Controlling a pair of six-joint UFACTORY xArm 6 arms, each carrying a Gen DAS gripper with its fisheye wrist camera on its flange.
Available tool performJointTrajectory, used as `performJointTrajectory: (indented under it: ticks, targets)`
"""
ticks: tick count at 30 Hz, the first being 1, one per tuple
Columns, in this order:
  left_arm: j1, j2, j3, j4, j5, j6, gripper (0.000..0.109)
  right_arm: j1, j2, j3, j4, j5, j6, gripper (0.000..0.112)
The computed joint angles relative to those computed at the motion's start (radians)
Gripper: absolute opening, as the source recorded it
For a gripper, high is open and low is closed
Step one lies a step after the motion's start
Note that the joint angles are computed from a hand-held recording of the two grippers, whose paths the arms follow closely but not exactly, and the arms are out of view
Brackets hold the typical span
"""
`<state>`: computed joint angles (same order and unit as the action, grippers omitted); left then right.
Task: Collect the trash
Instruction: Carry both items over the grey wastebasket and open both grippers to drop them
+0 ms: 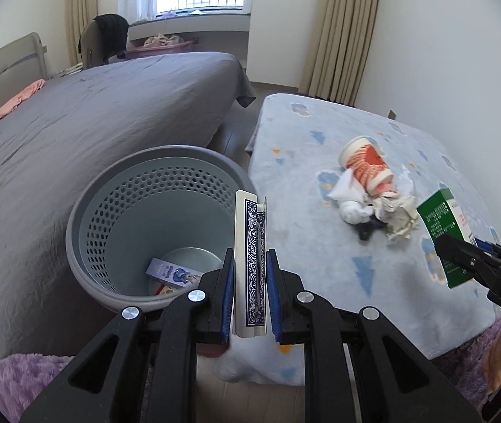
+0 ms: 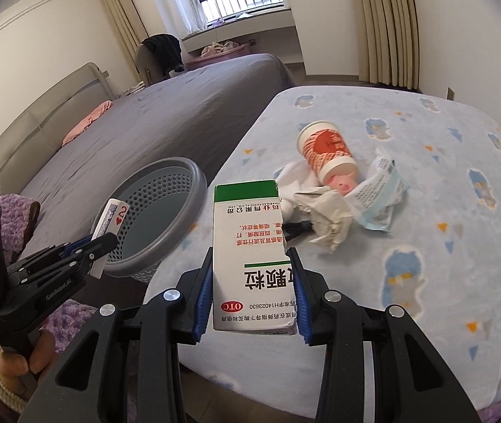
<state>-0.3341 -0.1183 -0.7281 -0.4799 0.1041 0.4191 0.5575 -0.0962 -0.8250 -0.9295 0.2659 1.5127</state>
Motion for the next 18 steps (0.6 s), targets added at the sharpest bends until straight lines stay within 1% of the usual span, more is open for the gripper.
performJointTrajectory:
  ticks: [2, 4, 6, 8, 10, 12, 13, 15, 16, 18]
  targets:
    - [0.017, 0.051, -0.053, -0.084, 0.011, 0.091, 0.017, 0.01, 0.043, -0.043, 0.017, 0.008, -0.009, 0.038]
    - [0.035, 0.106, -0.116, -0.138, 0.02, 0.161, 0.017, 0.014, 0.09, -0.091, 0.038, 0.013, -0.035, 0.038]
    - [0.057, 0.162, -0.186, -0.156, 0.036, 0.194, 0.017, 0.018, 0.14, -0.148, 0.075, 0.018, -0.075, 0.038]
    - [0.082, 0.215, -0.251, -0.123, 0.041, 0.186, 0.017, 0.022, 0.189, -0.207, 0.109, 0.021, -0.118, 0.038]
    - [0.108, 0.269, -0.307, -0.041, 0.022, 0.139, 0.017, 0.027, 0.241, -0.269, 0.133, 0.021, -0.166, 0.038]
    - [0.134, 0.303, -0.333, 0.055, 0.001, 0.062, 0.017, 0.032, 0.296, -0.334, 0.169, 0.019, -0.223, 0.038]
    - [0.142, 0.314, -0.339, 0.057, -0.008, 0.057, 0.017, 0.034, 0.322, -0.364, 0.201, 0.016, -0.263, 0.038]
    - [0.152, 0.333, -0.355, -0.031, -0.005, 0.122, 0.017, 0.041, 0.379, -0.429, 0.28, 0.015, -0.353, 0.038]
    - [0.158, 0.341, -0.361, -0.037, 0.002, 0.125, 0.017, 0.043, 0.405, -0.459, 0.315, 0.016, -0.395, 0.038]
    - [0.17, 0.355, -0.363, 0.008, 0.014, 0.082, 0.017, 0.05, 0.46, -0.521, 0.389, 0.017, -0.478, 0.038]
